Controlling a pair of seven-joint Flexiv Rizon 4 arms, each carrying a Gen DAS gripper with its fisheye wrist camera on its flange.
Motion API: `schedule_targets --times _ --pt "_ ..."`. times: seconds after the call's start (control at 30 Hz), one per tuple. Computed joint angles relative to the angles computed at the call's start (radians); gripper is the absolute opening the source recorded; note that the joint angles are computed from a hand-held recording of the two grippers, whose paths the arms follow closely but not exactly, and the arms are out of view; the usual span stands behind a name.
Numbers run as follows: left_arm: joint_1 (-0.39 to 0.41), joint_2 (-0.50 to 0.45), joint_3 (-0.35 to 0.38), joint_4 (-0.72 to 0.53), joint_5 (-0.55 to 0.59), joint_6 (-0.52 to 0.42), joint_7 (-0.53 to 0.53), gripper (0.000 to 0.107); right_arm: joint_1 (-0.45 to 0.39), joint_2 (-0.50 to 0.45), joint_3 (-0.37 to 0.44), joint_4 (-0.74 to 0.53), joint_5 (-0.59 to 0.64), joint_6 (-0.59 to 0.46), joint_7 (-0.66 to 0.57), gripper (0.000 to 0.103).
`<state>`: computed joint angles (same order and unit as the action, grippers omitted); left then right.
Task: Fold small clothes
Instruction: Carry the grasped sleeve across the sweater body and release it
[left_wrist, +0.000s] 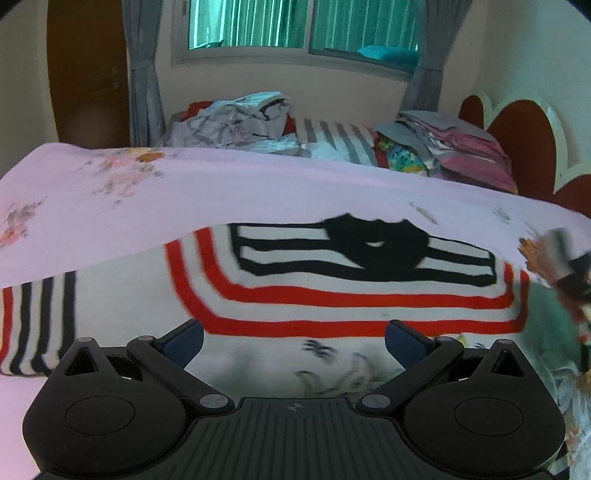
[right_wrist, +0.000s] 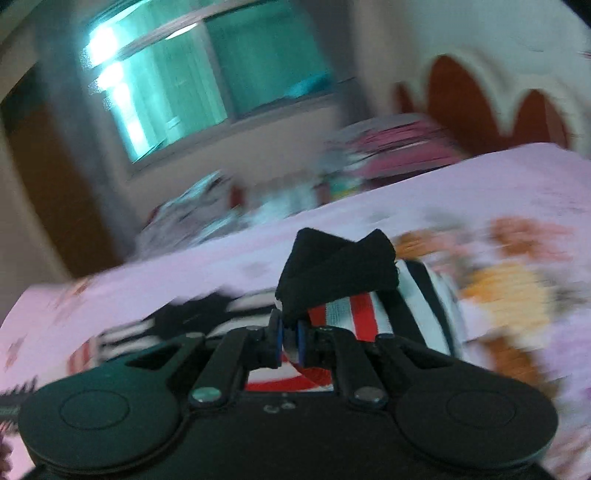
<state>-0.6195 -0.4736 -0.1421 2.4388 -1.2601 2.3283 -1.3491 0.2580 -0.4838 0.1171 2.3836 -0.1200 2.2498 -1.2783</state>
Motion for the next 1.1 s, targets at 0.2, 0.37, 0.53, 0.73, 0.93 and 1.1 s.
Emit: schedule_targets --times 0.2,0.37,0.53,0.73,0.93,1.1 --pt "0.113 0.024 0.046 0.103 0.301 -0.058 -0.163 0.103 0.071 -0.066 0.061 -0.05 -0.067 -0.147 0.042 0.023" --pt "0.351 0.0 -0.004 0.103 0.74 -0.144 -0.414 0.103 0.094 -0.028 0.048 0.009 -0.056 -0.113 0.035 0.04" --pt "0.435 -0.091 -0.049 -0.005 0.952 -0.199 -0.491 0.103 0.296 0.055 -0.139 0.101 0.241 -0.085 -0.166 0.047" --pt "0.462 -0.182 -0.061 -0.098 1.067 -0.198 -0.626 0.042 0.293 0.015 -0.223 0.098 0.394 -0.103 -0.25 0.047" --pt "0.434 -0.215 -0.023 -0.134 1.105 -0.156 -0.684 0.007 0.24 -0.056 -0.223 0.04 0.392 -0.105 -0.248 0.047" --pt "0.404 -0.179 0.02 -0.112 1.095 -0.066 -0.717 0.007 0.232 -0.089 -0.234 -0.003 0.378 -0.135 -0.24 0.051"
